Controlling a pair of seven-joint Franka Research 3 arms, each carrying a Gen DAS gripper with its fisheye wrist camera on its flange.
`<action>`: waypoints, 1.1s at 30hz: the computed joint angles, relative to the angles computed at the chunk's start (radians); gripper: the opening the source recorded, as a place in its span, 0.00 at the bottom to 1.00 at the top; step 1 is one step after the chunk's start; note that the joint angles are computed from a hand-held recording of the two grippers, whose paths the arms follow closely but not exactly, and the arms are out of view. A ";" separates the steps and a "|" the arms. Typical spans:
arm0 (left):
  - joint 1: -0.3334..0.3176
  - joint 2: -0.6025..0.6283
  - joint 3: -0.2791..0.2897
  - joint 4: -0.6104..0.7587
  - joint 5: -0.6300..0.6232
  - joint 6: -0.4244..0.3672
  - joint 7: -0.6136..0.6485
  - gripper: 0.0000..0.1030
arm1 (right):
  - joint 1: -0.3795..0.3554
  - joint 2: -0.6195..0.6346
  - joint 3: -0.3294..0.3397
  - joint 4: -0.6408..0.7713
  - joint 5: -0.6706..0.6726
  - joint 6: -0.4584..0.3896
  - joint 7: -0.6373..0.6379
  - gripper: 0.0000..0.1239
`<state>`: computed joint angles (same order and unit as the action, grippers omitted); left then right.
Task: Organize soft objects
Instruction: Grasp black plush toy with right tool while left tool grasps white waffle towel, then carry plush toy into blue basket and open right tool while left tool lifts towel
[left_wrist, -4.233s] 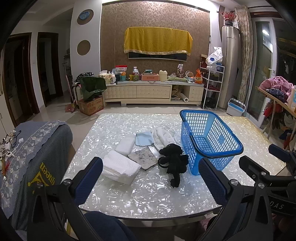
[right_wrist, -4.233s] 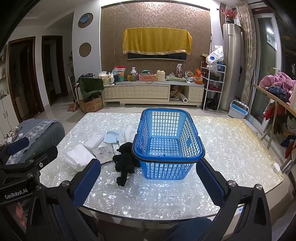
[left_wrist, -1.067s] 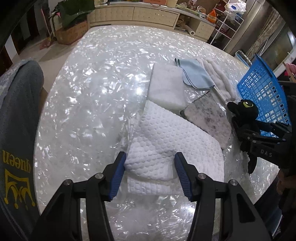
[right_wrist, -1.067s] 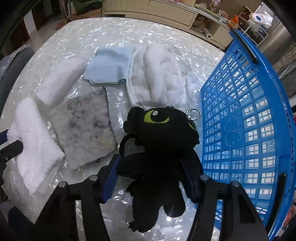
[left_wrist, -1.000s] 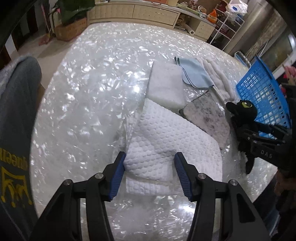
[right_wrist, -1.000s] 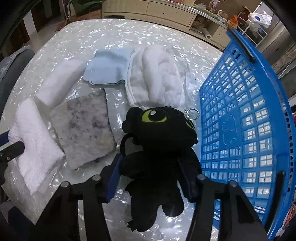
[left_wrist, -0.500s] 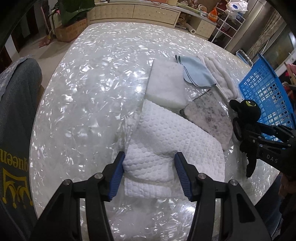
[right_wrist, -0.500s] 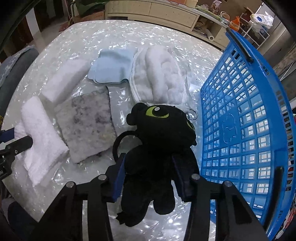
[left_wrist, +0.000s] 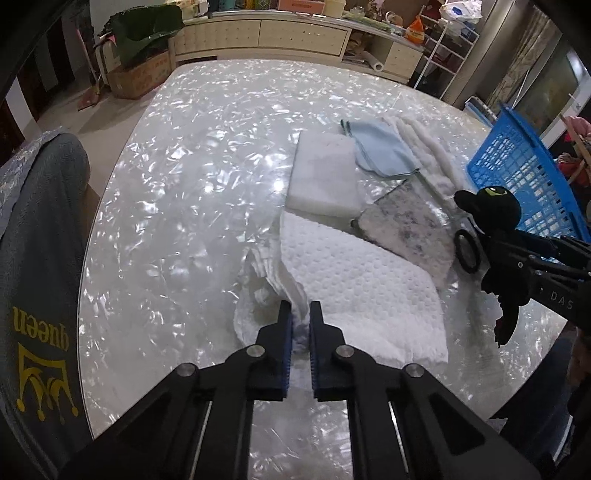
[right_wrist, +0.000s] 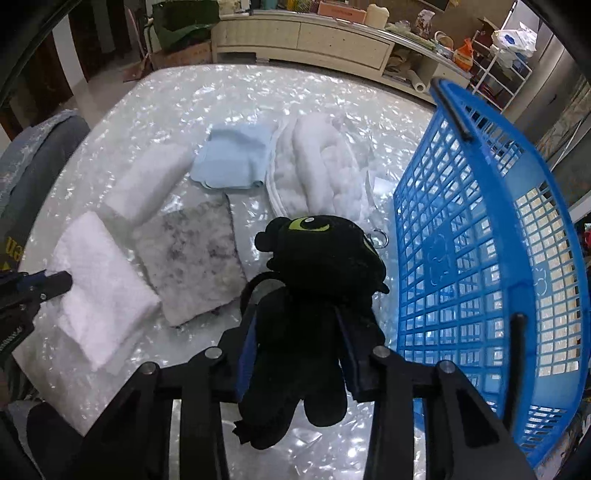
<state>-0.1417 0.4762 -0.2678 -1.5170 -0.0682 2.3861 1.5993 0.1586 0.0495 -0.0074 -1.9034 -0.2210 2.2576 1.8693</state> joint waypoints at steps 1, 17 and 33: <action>0.004 -0.008 -0.004 -0.009 -0.009 0.005 0.003 0.07 | -0.002 -0.005 -0.001 -0.002 0.007 0.004 -0.009 0.30; -0.008 -0.207 -0.005 -0.142 -0.065 0.082 0.036 0.06 | -0.026 -0.180 0.018 -0.055 0.153 0.039 -0.122 0.30; -0.072 -0.230 -0.012 -0.086 -0.036 0.091 0.018 0.06 | -0.121 -0.289 0.004 -0.034 0.162 0.040 -0.216 0.30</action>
